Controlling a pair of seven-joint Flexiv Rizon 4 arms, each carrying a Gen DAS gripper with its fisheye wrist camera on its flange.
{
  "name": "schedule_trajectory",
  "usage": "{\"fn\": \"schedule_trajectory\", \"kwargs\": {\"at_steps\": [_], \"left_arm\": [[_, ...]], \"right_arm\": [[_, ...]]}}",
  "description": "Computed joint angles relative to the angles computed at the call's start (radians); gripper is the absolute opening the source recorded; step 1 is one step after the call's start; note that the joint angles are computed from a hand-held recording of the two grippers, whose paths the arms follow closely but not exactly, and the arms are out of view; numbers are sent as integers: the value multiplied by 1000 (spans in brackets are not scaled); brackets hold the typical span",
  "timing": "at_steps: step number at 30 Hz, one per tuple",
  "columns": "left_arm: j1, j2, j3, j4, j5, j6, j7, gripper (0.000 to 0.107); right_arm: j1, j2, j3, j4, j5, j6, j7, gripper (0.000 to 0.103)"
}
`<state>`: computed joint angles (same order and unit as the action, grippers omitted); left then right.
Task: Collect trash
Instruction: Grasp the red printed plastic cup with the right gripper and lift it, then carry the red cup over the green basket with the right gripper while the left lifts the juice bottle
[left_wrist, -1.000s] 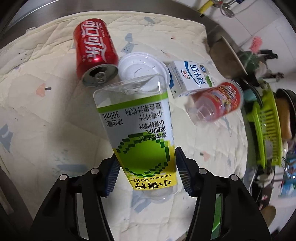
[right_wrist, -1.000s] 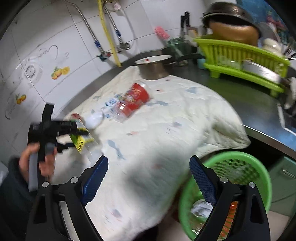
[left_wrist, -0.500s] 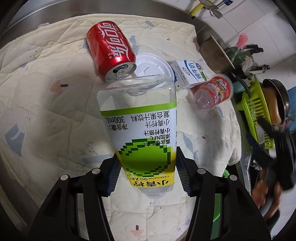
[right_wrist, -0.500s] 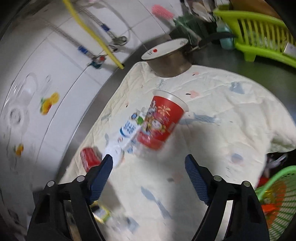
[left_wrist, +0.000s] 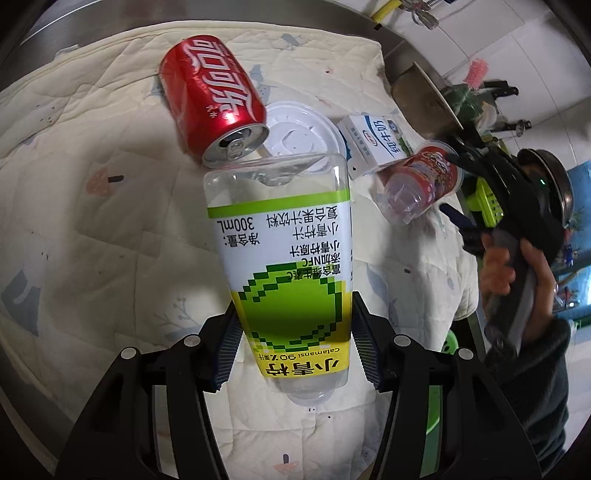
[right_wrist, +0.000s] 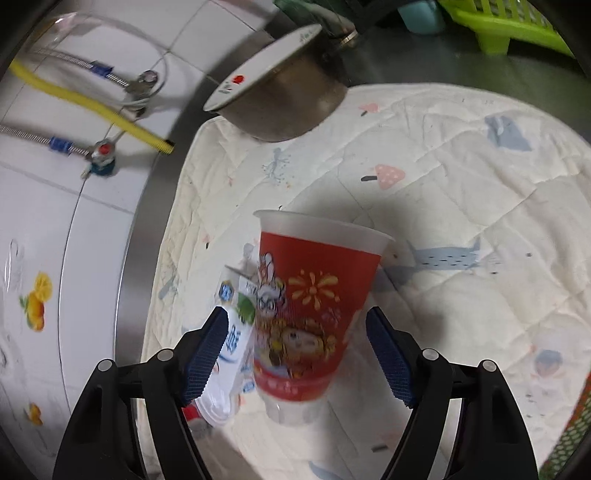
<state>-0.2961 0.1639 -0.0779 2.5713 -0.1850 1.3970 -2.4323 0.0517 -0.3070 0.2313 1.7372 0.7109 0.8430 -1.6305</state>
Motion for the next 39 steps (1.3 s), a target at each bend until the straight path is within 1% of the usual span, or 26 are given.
{"fn": "schedule_trajectory", "kwargs": {"at_steps": [3,4,5,8,13,14,16,21,25,26,29,32,33,34,36,39], "left_arm": [[-17,-12,12,-3,-35,5,43,55],[-24,-17,17,-3,-53,6,59,55],[-30,-21,19,-4,-68,9,73,55],[-41,-33,23,-7,-107,10,111,55],[-44,-50,22,-19,-148,-7,154,55],[-43,-54,22,-23,-154,-11,163,55],[-26,-60,16,-35,-131,-32,153,55],[-1,-74,7,-66,-82,-88,131,56],[14,-85,1,-90,-35,-131,99,56],[13,-91,1,-96,-36,-135,106,56],[11,-105,-2,-111,-31,-159,96,57],[16,-122,-7,-134,15,-177,70,58],[16,-128,-8,-143,25,-186,69,60],[11,-137,-10,-149,13,-190,88,62],[9,-146,-9,-158,18,-202,86,63],[13,-158,-9,-183,99,-227,44,61]], "right_arm": [[13,-26,-6,-13,-10,13,46,74],[10,-34,-4,-19,-6,11,53,73],[8,-43,-2,-24,-3,8,63,68],[-6,-56,7,-34,10,4,62,66],[-26,-37,25,-20,45,50,-14,66],[-31,-25,32,-11,60,72,-52,66],[-30,-6,35,2,73,105,-100,66],[-19,77,35,49,84,201,-236,66],[-27,163,17,86,140,198,-356,66],[-30,197,8,105,155,193,-397,66],[-27,275,-29,156,187,173,-474,66],[-28,361,-75,231,198,160,-537,66],[-30,389,-94,256,201,153,-559,66],[-33,416,-115,283,196,144,-575,66],[-36,457,-151,331,179,136,-591,66],[-54,514,-201,420,112,145,-596,66]]}}
